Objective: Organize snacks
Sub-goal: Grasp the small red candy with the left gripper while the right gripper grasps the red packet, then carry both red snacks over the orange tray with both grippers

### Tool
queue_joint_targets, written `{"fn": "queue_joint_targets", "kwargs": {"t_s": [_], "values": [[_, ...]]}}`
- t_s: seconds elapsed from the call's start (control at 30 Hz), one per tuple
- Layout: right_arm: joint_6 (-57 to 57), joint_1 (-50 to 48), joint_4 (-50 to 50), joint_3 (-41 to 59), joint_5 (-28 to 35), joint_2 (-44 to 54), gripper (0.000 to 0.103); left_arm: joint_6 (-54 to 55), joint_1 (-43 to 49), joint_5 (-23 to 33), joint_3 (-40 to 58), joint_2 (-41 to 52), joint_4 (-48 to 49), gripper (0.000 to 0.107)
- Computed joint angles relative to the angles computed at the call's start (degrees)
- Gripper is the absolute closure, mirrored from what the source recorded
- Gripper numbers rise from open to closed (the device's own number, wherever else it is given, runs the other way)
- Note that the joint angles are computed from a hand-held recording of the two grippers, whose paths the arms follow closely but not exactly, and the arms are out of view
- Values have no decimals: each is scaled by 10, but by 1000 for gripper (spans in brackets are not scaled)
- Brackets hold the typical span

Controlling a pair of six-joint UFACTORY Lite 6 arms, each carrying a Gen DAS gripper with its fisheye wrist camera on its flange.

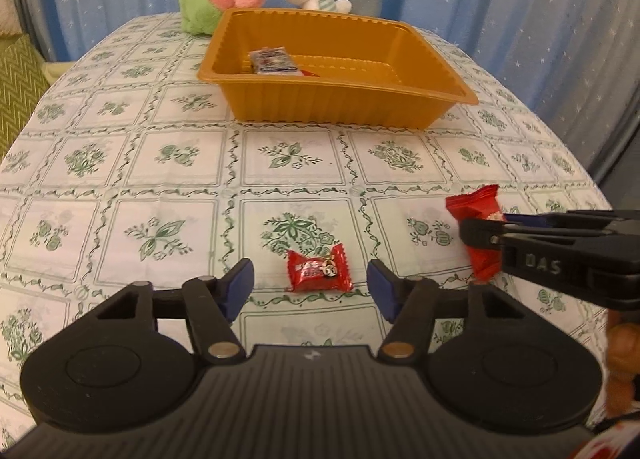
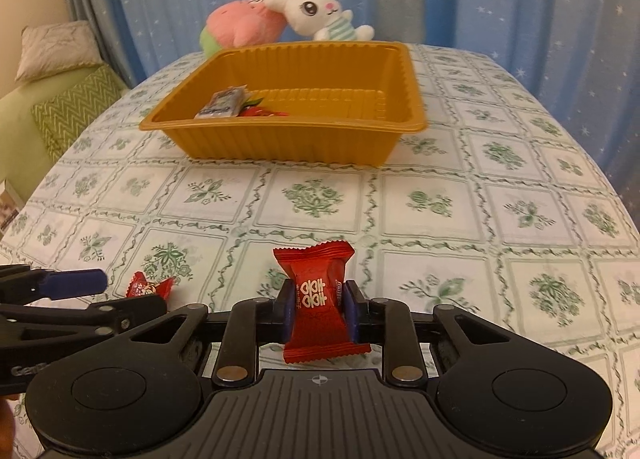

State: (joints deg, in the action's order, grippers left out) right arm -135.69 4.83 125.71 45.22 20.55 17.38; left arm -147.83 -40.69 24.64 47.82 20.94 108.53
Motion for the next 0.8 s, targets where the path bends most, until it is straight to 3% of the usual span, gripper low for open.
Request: {"fn": "queue_joint_targets", "kwargs": {"t_s": [0.47,0.8], "values": [[38,-32,-44,-16,7,-13,78,53,-24,34,38,45,-53,83],[78,-30,-80,-48,8,-61,78,99,-40,41,7,-19,-113,84]]}}
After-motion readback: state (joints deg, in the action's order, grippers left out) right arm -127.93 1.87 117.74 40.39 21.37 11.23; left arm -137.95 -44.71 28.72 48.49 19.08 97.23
